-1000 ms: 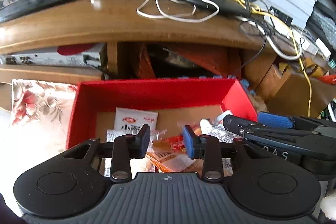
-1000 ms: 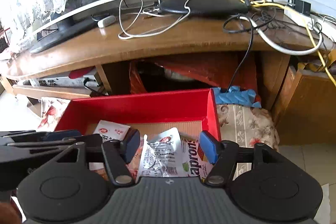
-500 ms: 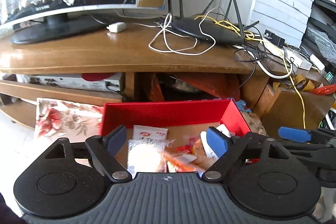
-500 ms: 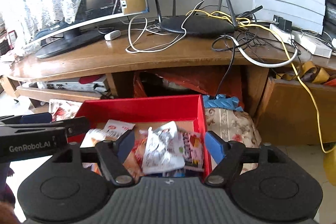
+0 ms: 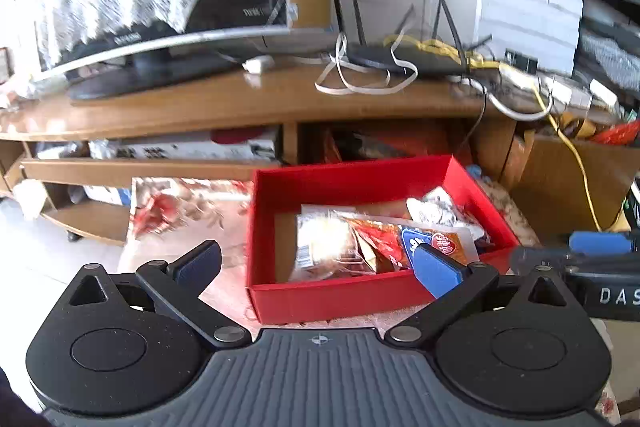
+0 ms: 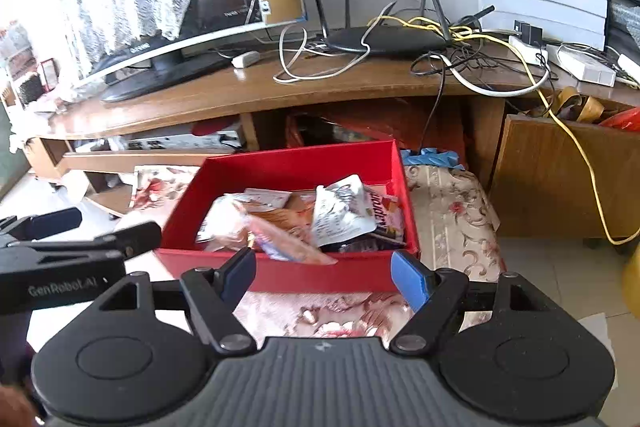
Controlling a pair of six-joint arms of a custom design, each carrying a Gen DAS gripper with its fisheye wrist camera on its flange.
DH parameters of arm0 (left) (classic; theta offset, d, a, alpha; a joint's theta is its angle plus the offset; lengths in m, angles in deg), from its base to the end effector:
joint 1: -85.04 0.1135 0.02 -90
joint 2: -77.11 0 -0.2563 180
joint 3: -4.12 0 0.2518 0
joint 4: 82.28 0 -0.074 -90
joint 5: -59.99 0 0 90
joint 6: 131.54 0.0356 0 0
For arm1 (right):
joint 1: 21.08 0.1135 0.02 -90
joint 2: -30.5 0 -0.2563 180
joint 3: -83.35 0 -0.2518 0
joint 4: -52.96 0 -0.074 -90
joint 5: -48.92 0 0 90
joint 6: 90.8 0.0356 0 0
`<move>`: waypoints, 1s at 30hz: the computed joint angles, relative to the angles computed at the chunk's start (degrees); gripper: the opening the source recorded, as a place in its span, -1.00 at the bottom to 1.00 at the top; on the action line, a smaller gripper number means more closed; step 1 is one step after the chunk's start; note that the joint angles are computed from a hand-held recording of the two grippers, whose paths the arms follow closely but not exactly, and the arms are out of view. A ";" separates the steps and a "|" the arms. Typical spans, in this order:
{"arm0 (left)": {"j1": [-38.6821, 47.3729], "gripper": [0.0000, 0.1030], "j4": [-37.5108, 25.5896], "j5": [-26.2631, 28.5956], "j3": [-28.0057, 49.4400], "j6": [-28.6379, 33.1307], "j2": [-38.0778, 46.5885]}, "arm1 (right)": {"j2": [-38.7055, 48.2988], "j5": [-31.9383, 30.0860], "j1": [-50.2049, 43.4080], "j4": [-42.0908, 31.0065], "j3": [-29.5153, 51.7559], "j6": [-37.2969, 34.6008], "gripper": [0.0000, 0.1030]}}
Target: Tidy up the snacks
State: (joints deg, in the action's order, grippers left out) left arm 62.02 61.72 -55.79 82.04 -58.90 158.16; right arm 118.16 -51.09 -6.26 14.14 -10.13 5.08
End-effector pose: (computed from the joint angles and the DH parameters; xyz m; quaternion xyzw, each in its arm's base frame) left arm 0.2949 -0.1085 0.2860 -0.0522 0.8840 0.0446 0.4625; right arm 0.3318 0.0942 0.2945 -0.1071 0.8971 0.1535 0.4003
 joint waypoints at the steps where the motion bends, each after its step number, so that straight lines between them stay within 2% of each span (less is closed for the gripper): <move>1: -0.60 1.00 0.81 -1.00 -1.35 -0.09 -1.70 | -1.12 -0.18 0.04 0.18 -0.89 0.10 0.31; 5: -4.31 1.00 0.56 -5.43 -6.18 -2.48 -9.26 | -6.57 -0.95 0.05 1.78 -5.68 0.98 0.32; 8: -6.10 1.00 8.50 -7.90 -12.72 1.01 -13.32 | -8.93 -1.20 0.06 1.93 -7.81 1.63 0.33; 11: -6.22 1.00 4.39 -7.76 -9.56 2.31 -9.61 | -9.15 0.05 1.03 1.09 -8.48 1.64 0.33; 15: -4.12 1.00 0.13 -1.75 -8.02 -1.65 -7.65 | -8.65 1.34 2.09 -0.04 -9.20 1.37 0.33; 30: -5.82 1.00 -6.47 1.17 -8.93 -9.20 -6.43 | -9.69 3.41 2.73 -2.78 -12.43 1.73 0.36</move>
